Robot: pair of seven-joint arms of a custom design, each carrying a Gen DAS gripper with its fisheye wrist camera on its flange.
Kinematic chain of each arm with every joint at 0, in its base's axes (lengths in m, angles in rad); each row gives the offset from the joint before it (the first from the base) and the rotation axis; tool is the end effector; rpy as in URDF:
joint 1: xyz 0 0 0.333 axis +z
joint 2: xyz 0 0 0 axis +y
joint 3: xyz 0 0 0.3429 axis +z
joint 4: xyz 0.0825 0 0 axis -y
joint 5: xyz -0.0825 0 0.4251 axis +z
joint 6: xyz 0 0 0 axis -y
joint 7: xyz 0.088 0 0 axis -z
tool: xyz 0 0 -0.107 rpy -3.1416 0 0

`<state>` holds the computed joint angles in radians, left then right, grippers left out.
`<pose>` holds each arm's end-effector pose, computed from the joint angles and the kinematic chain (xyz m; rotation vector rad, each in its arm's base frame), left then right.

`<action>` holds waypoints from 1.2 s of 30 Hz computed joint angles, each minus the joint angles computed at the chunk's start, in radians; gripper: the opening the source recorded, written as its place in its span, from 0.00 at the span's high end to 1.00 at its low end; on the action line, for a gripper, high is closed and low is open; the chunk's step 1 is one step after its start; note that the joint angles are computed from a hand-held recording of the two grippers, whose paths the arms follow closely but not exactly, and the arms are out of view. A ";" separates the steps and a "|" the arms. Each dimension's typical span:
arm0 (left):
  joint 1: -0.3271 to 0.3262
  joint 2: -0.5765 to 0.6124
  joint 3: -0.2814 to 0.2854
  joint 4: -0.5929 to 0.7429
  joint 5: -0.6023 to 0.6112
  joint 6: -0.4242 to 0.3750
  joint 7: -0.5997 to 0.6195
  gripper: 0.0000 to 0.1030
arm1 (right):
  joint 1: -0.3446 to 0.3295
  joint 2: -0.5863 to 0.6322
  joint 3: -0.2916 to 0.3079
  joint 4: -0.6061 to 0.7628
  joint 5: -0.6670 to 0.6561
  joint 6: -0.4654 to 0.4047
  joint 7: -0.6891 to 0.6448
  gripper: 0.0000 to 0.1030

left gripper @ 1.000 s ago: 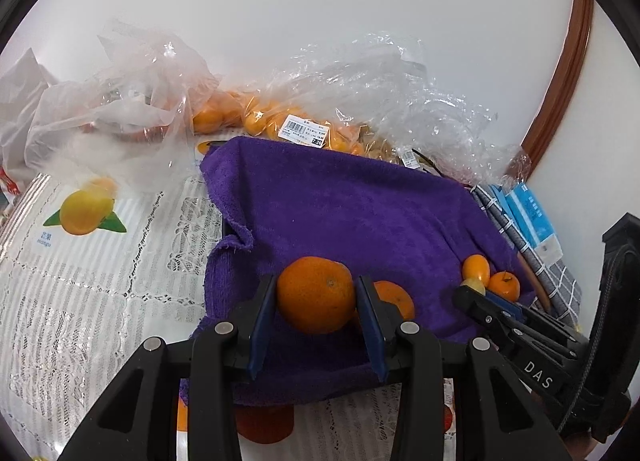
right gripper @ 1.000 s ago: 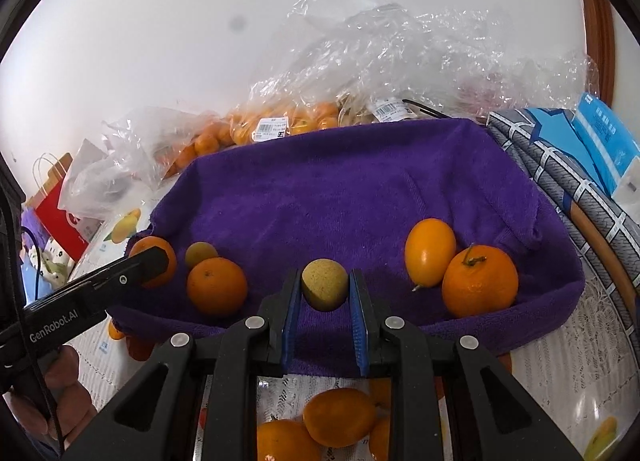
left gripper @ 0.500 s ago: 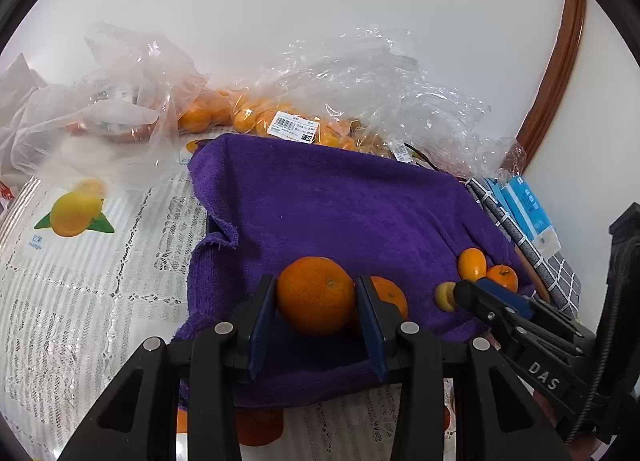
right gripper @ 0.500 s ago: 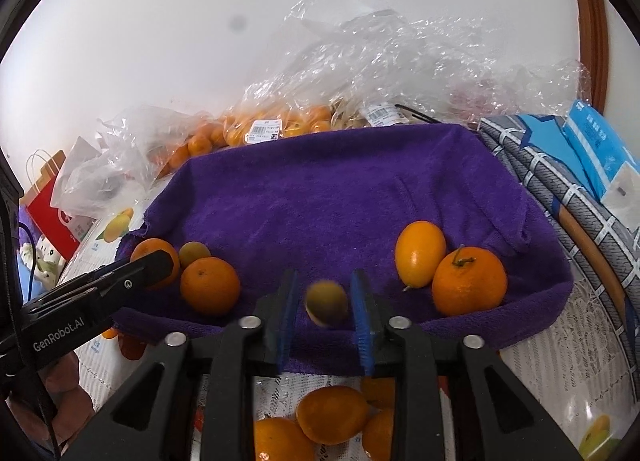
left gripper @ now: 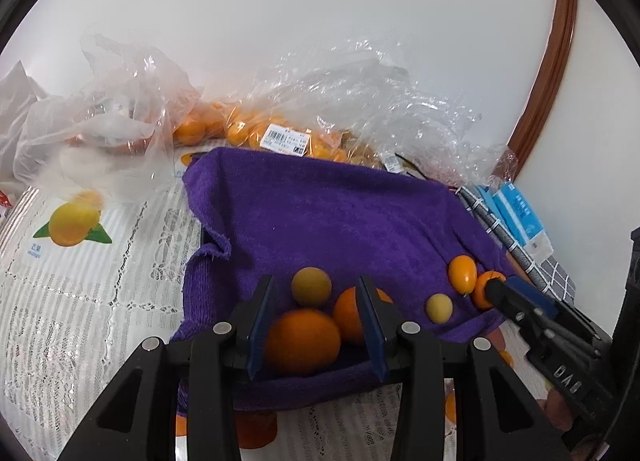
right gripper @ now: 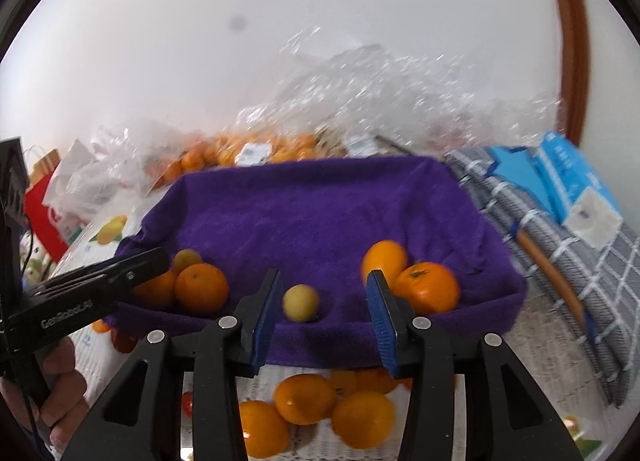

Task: Organize fruits
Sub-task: 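Lower both held fruits into the purple towel and open both tools, then withdraw both tools and grasp a loose orange with the right tool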

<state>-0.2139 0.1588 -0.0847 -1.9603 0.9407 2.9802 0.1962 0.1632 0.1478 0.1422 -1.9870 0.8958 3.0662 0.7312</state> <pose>0.6198 -0.2469 0.4811 -1.9159 1.5436 -1.0652 0.6471 0.1344 0.4836 -1.7832 1.3583 -0.5926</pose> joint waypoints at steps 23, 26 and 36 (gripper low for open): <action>0.025 -0.109 -0.046 -0.099 0.140 -0.030 -0.128 0.48 | 0.054 -0.217 -0.130 -0.247 -0.192 -0.136 0.190 0.58; 0.036 -0.159 -0.066 -0.153 0.196 -0.016 -0.164 0.48 | 0.054 -0.199 -0.129 -0.237 -0.224 -0.139 0.196 0.58; 0.054 -0.154 -0.106 -0.200 -0.021 0.022 0.054 0.48 | 0.037 -0.119 -0.113 -0.175 -0.335 -0.168 0.266 0.58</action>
<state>-0.1596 0.0046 -0.1905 -2.1602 0.9196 3.0022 0.2500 0.2004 0.0290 0.0292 -2.1616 0.5608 2.8979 0.9974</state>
